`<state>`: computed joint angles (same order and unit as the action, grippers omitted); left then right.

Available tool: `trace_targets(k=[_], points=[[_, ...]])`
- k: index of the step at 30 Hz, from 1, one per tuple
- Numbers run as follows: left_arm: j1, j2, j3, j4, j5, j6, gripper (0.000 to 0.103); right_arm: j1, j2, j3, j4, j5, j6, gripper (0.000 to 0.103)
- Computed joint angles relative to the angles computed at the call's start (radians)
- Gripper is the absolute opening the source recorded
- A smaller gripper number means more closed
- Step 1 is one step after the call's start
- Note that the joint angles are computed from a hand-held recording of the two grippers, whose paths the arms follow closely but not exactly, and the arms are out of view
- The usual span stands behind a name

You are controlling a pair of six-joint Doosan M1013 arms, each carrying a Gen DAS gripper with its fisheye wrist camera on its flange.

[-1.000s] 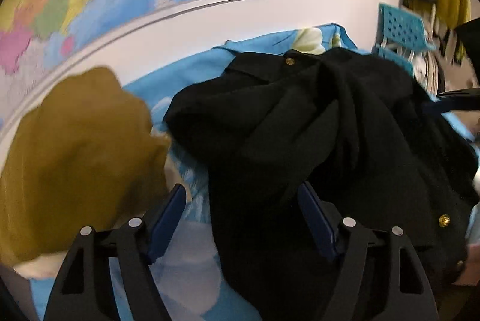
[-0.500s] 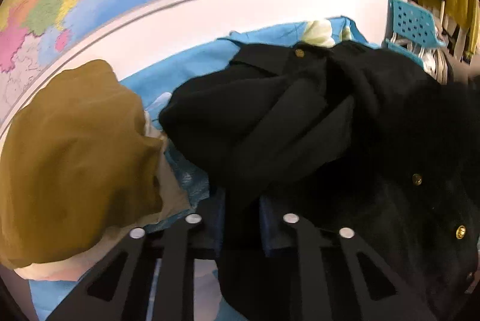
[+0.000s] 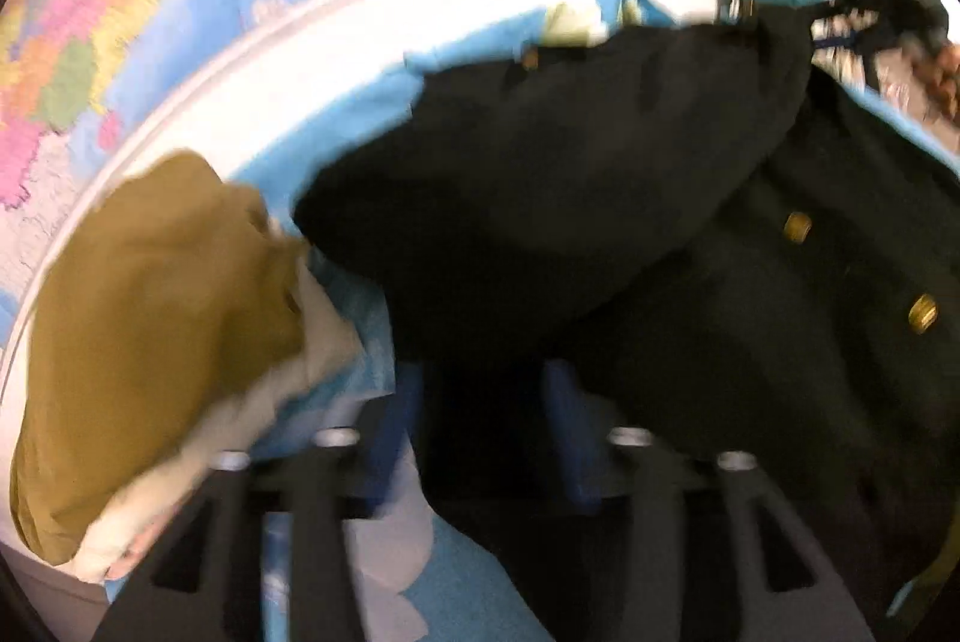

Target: Fold large clothes

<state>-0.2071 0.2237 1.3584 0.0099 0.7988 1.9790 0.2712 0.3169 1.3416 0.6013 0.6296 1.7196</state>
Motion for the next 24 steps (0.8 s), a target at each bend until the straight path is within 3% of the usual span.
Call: trace_targets(k=[2,6,7,8,10,12,14,17,18,21,23,24], points=[[-0.002,-0.007,-0.001,-0.019,-0.034,0.019,0.064,0.005,0.008,-0.008,0.049,-0.013,-0.084,0.088],[-0.019,0.017,-0.031,-0.004,-0.028,0.001,0.064,0.03,0.054,-0.095,-0.055,0.04,-0.075,0.089],[-0.026,0.032,-0.043,0.016,-0.014,-0.015,0.064,0.035,0.073,-0.121,-0.071,0.061,-0.079,0.08],[-0.03,0.052,-0.063,0.028,0.01,-0.029,0.064,0.039,0.09,-0.145,-0.1,0.081,-0.074,0.049],[-0.045,0.077,-0.086,0.087,0.03,-0.089,0.063,0.039,0.121,-0.19,-0.096,0.131,-0.118,0.005],[-0.053,0.09,-0.1,0.135,0.023,-0.168,0.058,0.047,0.121,-0.201,-0.178,0.085,-0.078,0.005],[-0.044,0.101,-0.123,0.114,0.018,-0.217,0.057,0.042,0.105,-0.189,-0.171,-0.023,-0.097,0.004],[-0.048,0.108,-0.132,0.176,-0.007,-0.327,0.057,0.033,0.109,-0.198,-0.14,-0.09,-0.12,0.005],[-0.055,0.114,-0.136,0.219,-0.003,-0.363,0.057,0.029,0.12,-0.216,-0.138,-0.058,-0.119,0.006],[-0.068,0.132,-0.146,0.247,0.049,-0.337,0.067,0.041,0.185,-0.307,-0.332,0.123,0.022,0.016],[-0.07,0.124,-0.13,0.24,0.047,-0.316,0.068,0.04,0.206,-0.326,-0.377,0.208,0.088,0.045],[-0.066,0.117,-0.123,0.222,0.045,-0.304,0.071,0.035,0.192,-0.299,-0.374,0.19,0.115,0.05]])
